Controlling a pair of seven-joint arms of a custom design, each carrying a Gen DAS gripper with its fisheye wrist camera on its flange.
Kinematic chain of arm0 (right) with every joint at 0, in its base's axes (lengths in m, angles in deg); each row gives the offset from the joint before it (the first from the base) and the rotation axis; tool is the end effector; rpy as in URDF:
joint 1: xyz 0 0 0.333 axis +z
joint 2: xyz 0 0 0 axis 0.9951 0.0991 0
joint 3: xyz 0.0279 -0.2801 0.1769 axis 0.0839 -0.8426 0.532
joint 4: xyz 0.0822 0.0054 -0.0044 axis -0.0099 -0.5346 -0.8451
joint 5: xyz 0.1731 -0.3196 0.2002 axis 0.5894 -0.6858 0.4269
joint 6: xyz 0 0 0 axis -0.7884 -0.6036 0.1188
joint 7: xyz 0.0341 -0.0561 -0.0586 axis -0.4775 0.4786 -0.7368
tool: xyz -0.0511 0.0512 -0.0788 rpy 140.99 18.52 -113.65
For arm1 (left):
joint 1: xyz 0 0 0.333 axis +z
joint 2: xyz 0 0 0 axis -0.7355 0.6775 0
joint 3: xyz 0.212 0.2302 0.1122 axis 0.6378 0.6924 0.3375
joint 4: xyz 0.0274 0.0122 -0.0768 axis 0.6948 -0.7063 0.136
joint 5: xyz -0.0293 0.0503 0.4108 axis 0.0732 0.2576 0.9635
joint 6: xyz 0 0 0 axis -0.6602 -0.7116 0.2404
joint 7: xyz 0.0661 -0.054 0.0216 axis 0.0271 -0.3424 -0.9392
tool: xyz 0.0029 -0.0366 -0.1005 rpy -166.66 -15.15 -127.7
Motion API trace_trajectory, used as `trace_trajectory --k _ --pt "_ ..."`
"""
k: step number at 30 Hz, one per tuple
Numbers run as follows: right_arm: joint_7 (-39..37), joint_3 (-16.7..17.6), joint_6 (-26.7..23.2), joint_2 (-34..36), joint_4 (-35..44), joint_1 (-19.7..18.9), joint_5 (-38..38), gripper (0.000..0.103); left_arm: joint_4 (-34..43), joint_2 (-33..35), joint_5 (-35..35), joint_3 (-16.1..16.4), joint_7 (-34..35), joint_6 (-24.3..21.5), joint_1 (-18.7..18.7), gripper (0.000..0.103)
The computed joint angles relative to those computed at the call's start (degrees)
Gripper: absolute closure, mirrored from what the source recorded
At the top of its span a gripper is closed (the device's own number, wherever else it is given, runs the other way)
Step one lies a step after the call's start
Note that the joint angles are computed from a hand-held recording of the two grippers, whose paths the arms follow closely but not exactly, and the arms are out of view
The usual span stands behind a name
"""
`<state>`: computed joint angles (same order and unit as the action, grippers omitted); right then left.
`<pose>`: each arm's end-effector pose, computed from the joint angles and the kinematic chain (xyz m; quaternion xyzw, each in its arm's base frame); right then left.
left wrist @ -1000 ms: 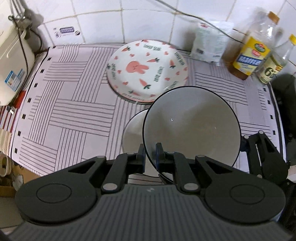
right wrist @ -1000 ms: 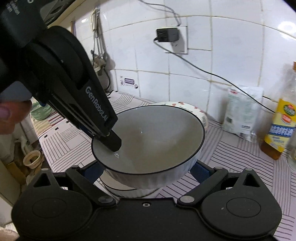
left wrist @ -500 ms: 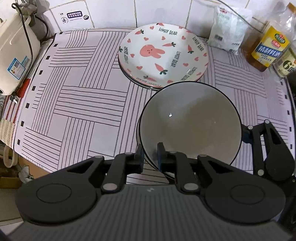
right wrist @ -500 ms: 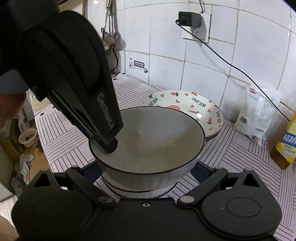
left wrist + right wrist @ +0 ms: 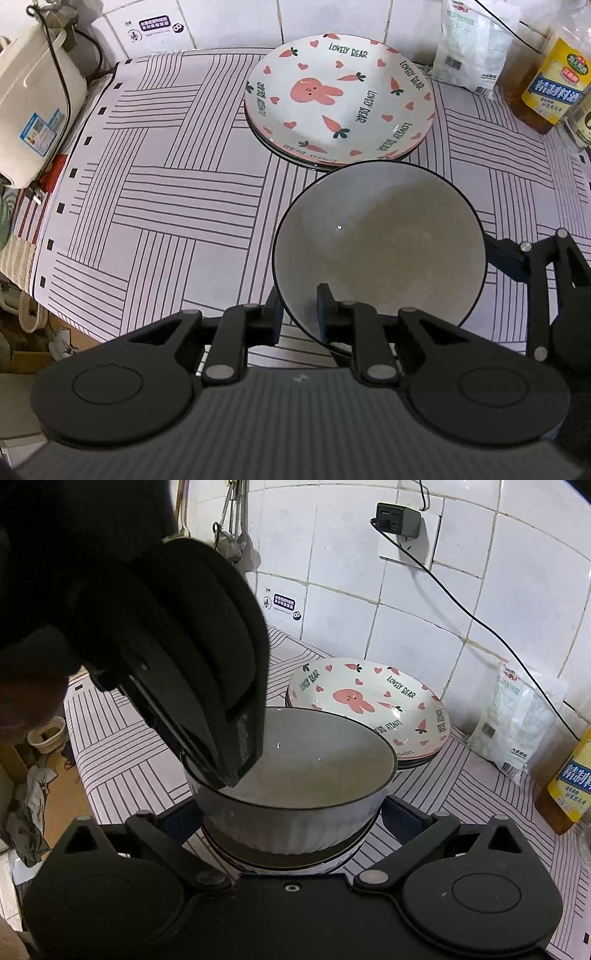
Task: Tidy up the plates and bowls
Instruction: 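Lower the small white bowl into the nested white bowls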
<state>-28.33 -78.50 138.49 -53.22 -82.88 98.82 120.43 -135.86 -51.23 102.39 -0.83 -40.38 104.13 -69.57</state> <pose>0.6011 0.2094 0.5018 -0.8617 0.2952 -0.2104 0.3550 0.6262 -0.3377 0.5642 -0.7590 0.6296 -0.1046 0.1288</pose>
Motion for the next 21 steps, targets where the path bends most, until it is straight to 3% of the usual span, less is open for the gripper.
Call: trace_trajectory --k 9,15,21 --pt "0.0 0.2 2.2 -0.3 -1.1 0.6 0.2 0.0 -1.7 -0.7 0.9 0.1 -2.3 1.5 -0.2 0.086" --pt "4.8 -0.1 5.5 -1.4 -3.5 1.7 -7.0 0.0 -3.7 -1.4 2.2 -0.1 -2.1 2.9 -0.3 0.086" --pt "15.5 -0.9 4.8 -1.6 -3.8 2.1 -13.3 0.0 -6.0 -3.1 0.7 -0.6 -0.7 5.3 0.6 0.084"
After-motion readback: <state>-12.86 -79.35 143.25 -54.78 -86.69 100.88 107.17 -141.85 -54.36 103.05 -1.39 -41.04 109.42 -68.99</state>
